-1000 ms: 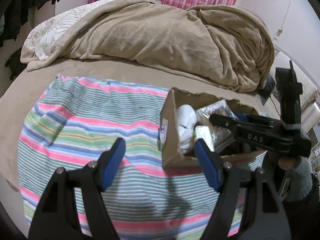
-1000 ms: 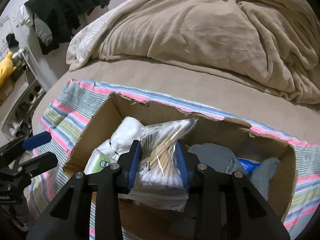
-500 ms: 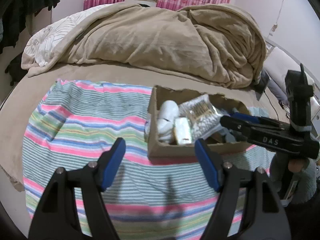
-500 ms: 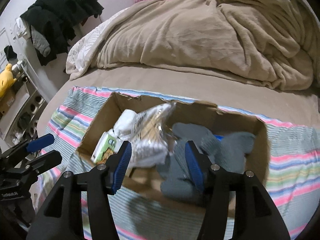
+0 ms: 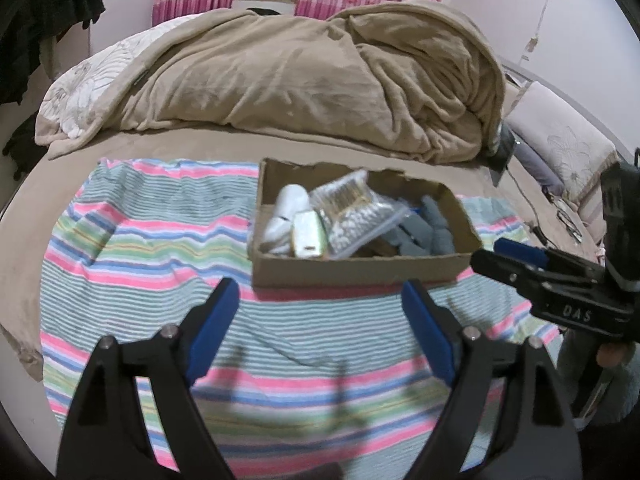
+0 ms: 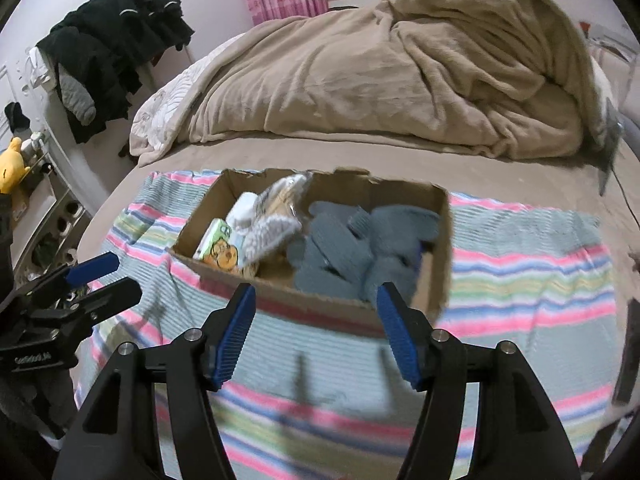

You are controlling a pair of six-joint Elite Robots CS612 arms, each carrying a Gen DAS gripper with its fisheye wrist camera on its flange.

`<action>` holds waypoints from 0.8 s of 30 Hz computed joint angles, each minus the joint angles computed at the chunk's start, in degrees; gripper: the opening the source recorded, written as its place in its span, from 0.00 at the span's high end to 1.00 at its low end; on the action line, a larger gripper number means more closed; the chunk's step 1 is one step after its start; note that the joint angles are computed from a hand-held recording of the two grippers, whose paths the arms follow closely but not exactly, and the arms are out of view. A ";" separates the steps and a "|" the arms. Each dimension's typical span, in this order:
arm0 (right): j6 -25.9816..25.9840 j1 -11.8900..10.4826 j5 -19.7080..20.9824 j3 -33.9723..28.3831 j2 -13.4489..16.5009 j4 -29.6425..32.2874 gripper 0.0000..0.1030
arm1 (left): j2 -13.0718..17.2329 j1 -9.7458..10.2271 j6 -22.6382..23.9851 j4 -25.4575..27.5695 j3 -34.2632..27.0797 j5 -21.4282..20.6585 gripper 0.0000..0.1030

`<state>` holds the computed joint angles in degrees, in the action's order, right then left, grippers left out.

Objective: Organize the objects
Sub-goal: 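Open the right tool to release the swab bag and withdraw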

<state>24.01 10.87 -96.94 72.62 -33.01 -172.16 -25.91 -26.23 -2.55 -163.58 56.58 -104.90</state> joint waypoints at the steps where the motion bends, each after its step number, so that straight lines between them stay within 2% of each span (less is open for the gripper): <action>1: 0.17 0.17 -0.51 0.71 -0.41 -0.33 0.36 | -0.48 -0.09 -0.15 -0.46 0.83 0.08 0.18; 7: 1.38 0.69 -1.67 4.68 -2.40 -2.72 0.36 | -3.20 -0.73 -0.15 -2.99 5.57 2.00 0.17; 13: 2.74 1.24 -3.09 8.18 -4.04 -4.51 0.36 | -5.53 -1.21 0.56 -3.75 9.56 2.08 0.16; 15: 2.71 1.51 -3.94 9.06 -4.52 -5.24 0.35 | -6.23 -1.43 1.20 -3.81 10.84 1.96 0.10; 17: 3.07 1.72 -4.63 10.16 -5.07 -6.30 0.31 | -6.97 -1.70 1.95 -4.38 12.23 2.39 0.06; 19: 3.43 1.91 -5.21 11.10 -5.62 -7.10 0.27 | -7.39 -1.91 2.27 -4.97 13.00 2.58 0.06; 24: 3.18 2.35 -6.34 12.34 -6.45 -7.89 0.27 | -8.28 -2.21 2.65 -7.33 14.70 2.82 0.04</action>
<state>27.20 13.22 -103.28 84.96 -39.46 -180.04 -34.19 -28.43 0.09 -170.90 71.28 -102.08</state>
